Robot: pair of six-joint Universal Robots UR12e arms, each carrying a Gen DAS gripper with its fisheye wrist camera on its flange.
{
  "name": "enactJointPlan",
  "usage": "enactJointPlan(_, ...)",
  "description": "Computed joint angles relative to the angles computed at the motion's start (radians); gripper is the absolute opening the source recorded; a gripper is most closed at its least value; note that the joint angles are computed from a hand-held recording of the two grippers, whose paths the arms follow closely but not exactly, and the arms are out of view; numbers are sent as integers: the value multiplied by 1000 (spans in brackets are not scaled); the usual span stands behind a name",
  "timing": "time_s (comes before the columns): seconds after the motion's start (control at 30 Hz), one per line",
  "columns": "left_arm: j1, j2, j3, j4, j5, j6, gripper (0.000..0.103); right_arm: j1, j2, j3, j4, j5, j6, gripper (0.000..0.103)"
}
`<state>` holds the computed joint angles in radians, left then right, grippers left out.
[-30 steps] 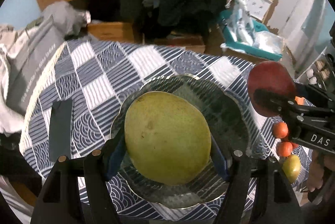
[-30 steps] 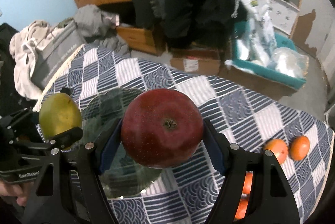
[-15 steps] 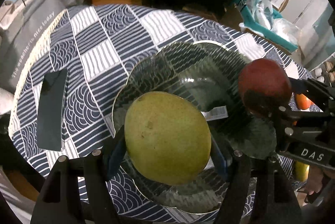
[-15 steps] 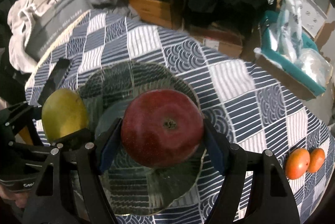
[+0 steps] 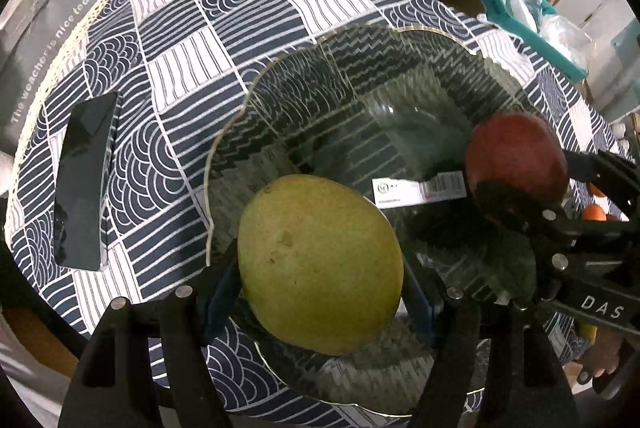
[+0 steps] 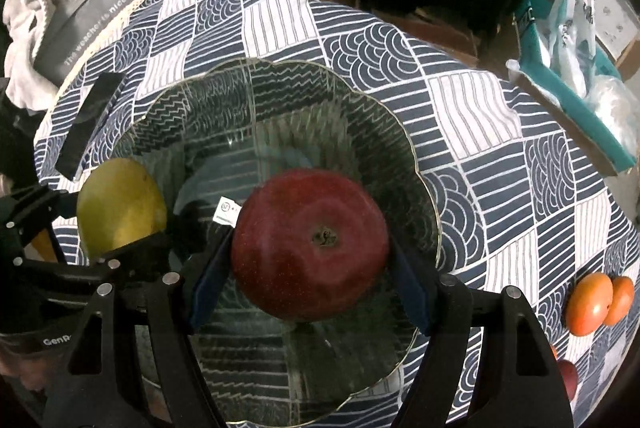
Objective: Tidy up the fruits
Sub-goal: 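Lower and open the left tool on the plate while the right tool releases the apple there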
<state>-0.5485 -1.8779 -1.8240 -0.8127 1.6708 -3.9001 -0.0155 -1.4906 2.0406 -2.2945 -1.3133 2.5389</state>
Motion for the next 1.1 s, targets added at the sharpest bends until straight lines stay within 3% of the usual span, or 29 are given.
enactJointPlan(0.13,-3,-2,5,-4,-4,2,74,-4,3,-4,21,7,2,75)
enactJointPlan(0.2,-10,-1,11,-8,28,13,74,-3,4,-5,30,3,-2,75)
enactJointPlan(0.3,-11,6,7,15,36,20,81,-14,-6,-1,19,42,6,76)
enactJointPlan(0.57,-21,15,16,3,62,26,81,-36,-40,-2,-1,107,34,76)
enactJointPlan(1.1,-65,27,69,71,72,38,81,-139,-164,39,-104,126,62,77)
